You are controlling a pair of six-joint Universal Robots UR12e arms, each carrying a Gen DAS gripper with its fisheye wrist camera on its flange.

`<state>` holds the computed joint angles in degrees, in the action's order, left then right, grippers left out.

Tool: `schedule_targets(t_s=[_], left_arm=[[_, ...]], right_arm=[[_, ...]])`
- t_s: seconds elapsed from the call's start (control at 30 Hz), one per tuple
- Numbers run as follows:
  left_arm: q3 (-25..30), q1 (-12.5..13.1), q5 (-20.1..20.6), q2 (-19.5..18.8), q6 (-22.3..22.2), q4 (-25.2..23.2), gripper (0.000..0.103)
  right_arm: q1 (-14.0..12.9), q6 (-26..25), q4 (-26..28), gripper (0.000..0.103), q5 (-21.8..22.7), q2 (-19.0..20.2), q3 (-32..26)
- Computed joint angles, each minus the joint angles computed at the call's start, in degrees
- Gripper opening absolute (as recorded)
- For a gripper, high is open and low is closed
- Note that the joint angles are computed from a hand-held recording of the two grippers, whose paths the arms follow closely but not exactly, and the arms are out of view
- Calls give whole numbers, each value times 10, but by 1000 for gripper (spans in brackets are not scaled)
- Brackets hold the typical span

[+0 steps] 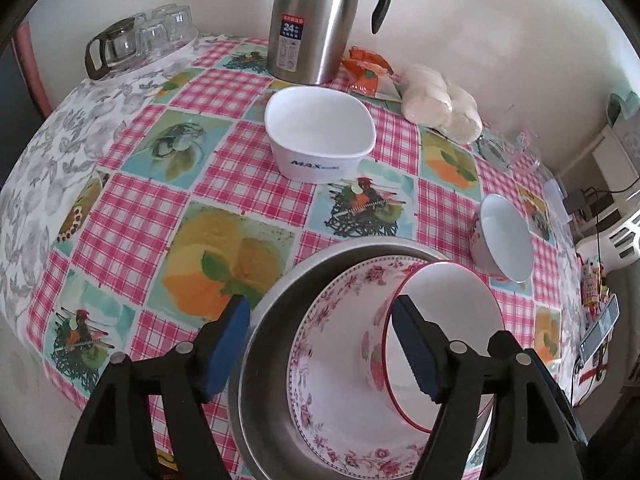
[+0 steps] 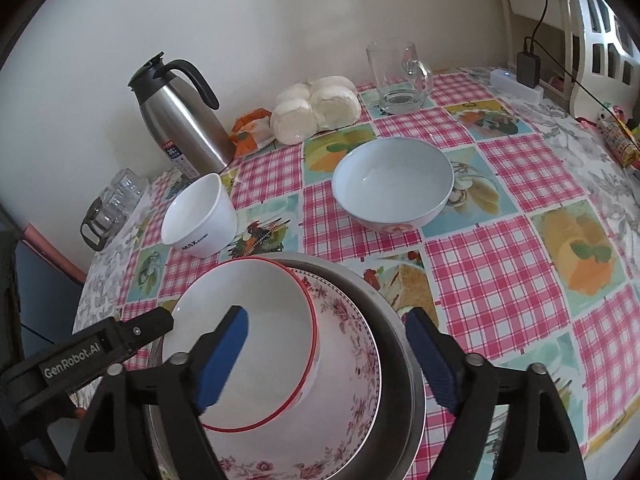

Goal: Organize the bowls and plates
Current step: 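Open both grippers and release the strawberry bowl, then move both grippers to the rim of the white square MAX bowl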

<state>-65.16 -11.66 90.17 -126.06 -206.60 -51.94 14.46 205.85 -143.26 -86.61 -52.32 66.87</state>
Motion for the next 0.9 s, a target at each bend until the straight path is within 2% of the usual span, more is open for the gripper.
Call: schedule_targets(t_s=[0.13, 0.27, 0.33, 0.53, 0.73, 0.8, 0.9], left_arm=[[-8, 2, -8, 4, 0, 22, 75], [-10, 1, 7, 6, -2, 32, 79], [-11, 1, 12, 6, 0, 36, 84], [-10, -2, 39, 5, 3, 38, 85], [-10, -5, 110, 3, -26, 23, 86], [-11, -1, 113, 3, -38, 17, 99], [-16, 3, 113, 6, -52, 19, 101]], right_arm=[[1, -5, -3, 96, 0, 1, 0], [2, -12, -6, 103, -4, 1, 0], [2, -16, -6, 103, -4, 2, 0], [4, -26, 0, 103, -4, 5, -4], [5, -29, 2, 103, -11, 6, -4], [6, -30, 3, 103, -13, 6, -6], [8, -35, 5, 103, -16, 8, -9]])
